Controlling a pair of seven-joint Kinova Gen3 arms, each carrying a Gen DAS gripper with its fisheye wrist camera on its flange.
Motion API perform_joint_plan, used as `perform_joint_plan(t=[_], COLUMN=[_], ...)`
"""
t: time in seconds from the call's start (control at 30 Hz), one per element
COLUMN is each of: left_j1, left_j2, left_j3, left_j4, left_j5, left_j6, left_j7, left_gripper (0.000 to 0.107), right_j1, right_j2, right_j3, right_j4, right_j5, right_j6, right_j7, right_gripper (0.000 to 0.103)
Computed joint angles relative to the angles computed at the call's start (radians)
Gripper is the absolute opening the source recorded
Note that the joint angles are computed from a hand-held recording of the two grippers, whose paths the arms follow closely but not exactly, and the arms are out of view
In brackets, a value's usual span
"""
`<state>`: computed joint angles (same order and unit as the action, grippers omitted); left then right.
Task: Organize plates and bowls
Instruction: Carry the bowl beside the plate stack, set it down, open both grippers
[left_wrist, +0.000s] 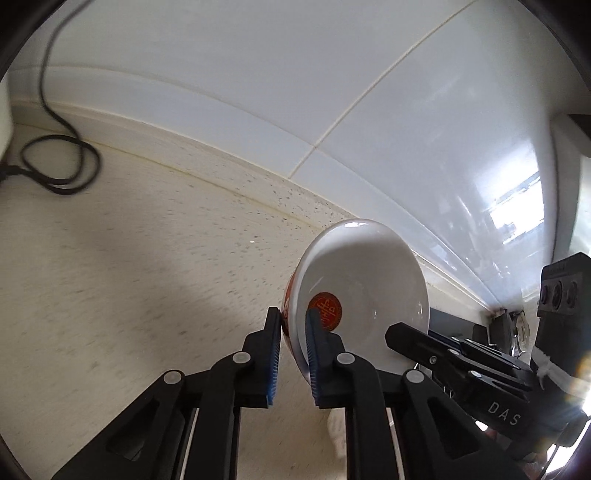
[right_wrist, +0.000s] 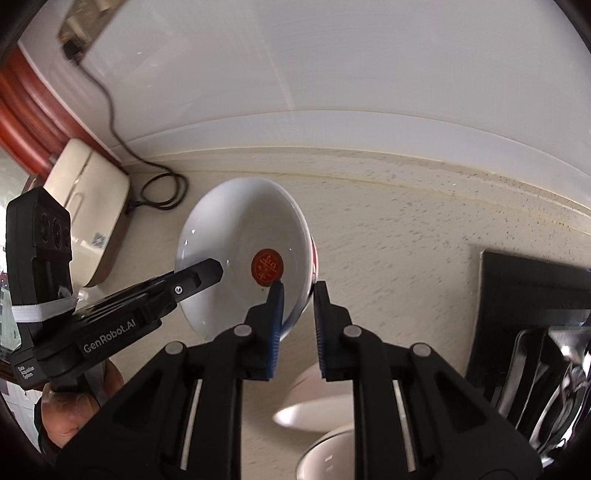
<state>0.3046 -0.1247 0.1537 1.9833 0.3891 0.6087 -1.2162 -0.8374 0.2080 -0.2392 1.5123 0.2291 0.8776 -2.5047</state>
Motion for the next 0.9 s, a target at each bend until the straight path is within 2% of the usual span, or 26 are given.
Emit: perform_joint_plan(t=[0.2,0.43,0.63,0.9], left_j1=[-0.019,-0.041,-0.076,-0.153], left_j2=[-0.126,-0.206,-0.268,-0.284], left_j3=[-0.033,-0.064,-0.145,-0.237], left_j4=[0.042,0.100,0.152,0.200], left_j5=[-0.027,-0.041,-0.025,-0.013], left_j6=[0.095,0.154,0.214,0.256], left_j7=[-0.008,-0.051,-0.137,-0.261], left_gripper=[0.012,0.012,0.011,0.011], right_j1=[-0.087,-0.147,-0.198,-0.241], right_j2=[-0.010,0.010,0.107,0.197], right_j3=[-0.021,-0.037,-0.021,0.007], right_j4=[0.013,0.035,-0.049,-0.146], right_j5=[0.068,0.113,0.114,0.051], right_j6=[-0.007,-0.067,-0.088,-0.104], right_j7=[-0.119,-0.187,-0.158,-0.063], right_gripper=[0.020,0.020,0.021,0.022])
